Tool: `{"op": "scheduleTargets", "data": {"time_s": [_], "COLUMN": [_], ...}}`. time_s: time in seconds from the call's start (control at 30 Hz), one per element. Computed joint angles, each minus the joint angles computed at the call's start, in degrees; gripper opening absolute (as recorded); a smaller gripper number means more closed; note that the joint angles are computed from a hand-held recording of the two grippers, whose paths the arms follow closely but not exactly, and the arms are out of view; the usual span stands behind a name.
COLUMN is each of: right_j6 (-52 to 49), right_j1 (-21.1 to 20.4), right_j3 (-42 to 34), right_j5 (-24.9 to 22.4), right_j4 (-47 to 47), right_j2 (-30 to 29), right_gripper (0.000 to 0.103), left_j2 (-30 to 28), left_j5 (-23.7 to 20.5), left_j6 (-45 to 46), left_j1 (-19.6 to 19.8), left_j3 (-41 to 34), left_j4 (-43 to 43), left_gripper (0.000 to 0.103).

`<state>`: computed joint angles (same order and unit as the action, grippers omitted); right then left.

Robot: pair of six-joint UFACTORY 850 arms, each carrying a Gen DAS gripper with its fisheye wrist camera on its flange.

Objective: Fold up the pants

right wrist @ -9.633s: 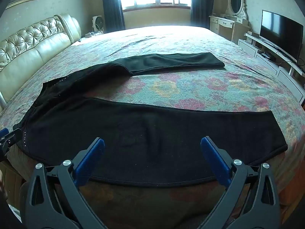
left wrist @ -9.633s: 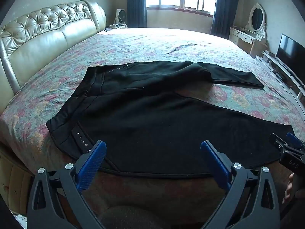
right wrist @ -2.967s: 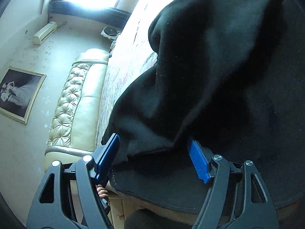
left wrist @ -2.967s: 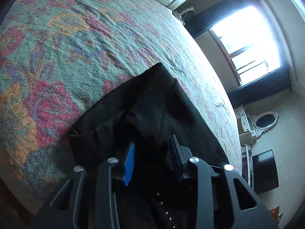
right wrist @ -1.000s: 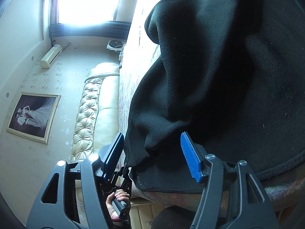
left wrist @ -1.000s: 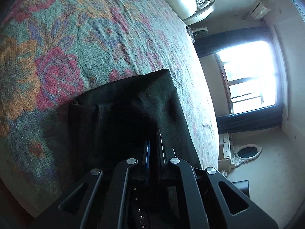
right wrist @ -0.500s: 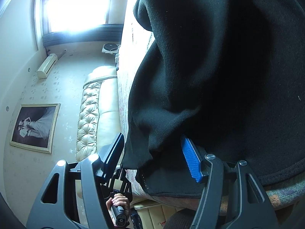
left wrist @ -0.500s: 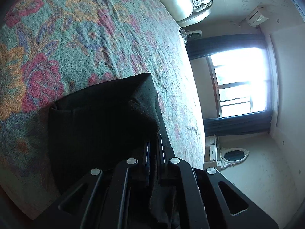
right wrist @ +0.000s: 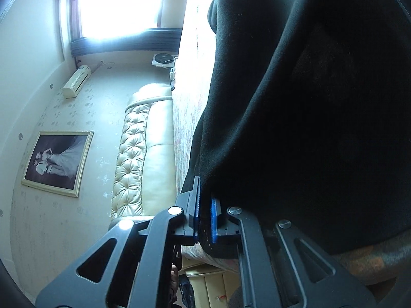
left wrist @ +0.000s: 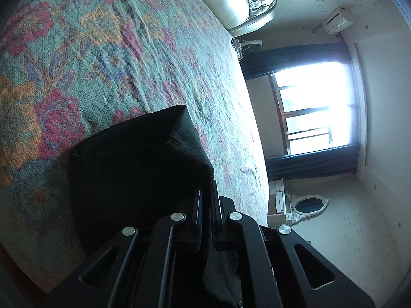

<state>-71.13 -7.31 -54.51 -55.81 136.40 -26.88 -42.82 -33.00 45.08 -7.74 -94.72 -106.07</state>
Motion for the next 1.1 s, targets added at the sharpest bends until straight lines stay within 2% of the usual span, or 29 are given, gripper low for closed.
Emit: {"op": "scheduleTargets", "data": {"time_s": [0.17, 0.33, 0.57, 0.7, 0.73, 0.87, 1.0, 1.03, 1.1], "right_j6": [0.5, 1.8, 4.3, 5.2, 6.2, 8.2, 3.9, 2.2, -1.1], "right_j1": [-0.8, -0.5, -0.4, -0.4, -0.6, -2.0, -6.1, -8.0, -12.8], "right_j3": [3.1, 4.5, 5.1, 4.5, 4.5, 5.8, 9.6, 10.6, 12.1], "right_j5": [-0.3, 0.1, 2.4, 4.0, 3.4, 3.5, 6.1, 6.6, 8.7], "right_j4": [-5.0, -9.2, -12.9, -14.3, -14.6, -17.9, -18.3, -17.2, -14.1], "right_j2": [2.6, 3.1, 3.3, 2.7, 2.6, 5.1, 10.9, 12.4, 15.3], "right_gripper": [0.006, 0.006, 0.006, 0.007, 0.009, 0.035, 0.038, 0.038, 0.038], "left_j2": [3.2, 4.6, 4.0, 2.2, 2.1, 3.8, 8.2, 8.9, 10.3], "left_j5": [-1.9, -1.2, -0.2, -0.2, -0.7, -1.9, 5.6, 7.6, 8.7], "left_j6": [3.5, 2.5, 3.6, -0.2, 0.6, 4.2, 10.9, 12.7, 18.0], "left_j1": [1.3, 2.1, 2.1, 2.4, 2.5, 3.0, 2.2, 1.8, 0.7], "left_j3": [5.7, 9.9, 11.5, 10.0, 10.4, 12.4, 14.0, 13.8, 13.8], "left_j4": [-2.0, -1.0, -2.3, 2.9, 2.5, 0.8, 4.1, 5.3, 4.4], "left_gripper": [0.005, 0.005, 0.005, 0.005, 0.006, 0.008, 0.008, 0.009, 0.009]}}
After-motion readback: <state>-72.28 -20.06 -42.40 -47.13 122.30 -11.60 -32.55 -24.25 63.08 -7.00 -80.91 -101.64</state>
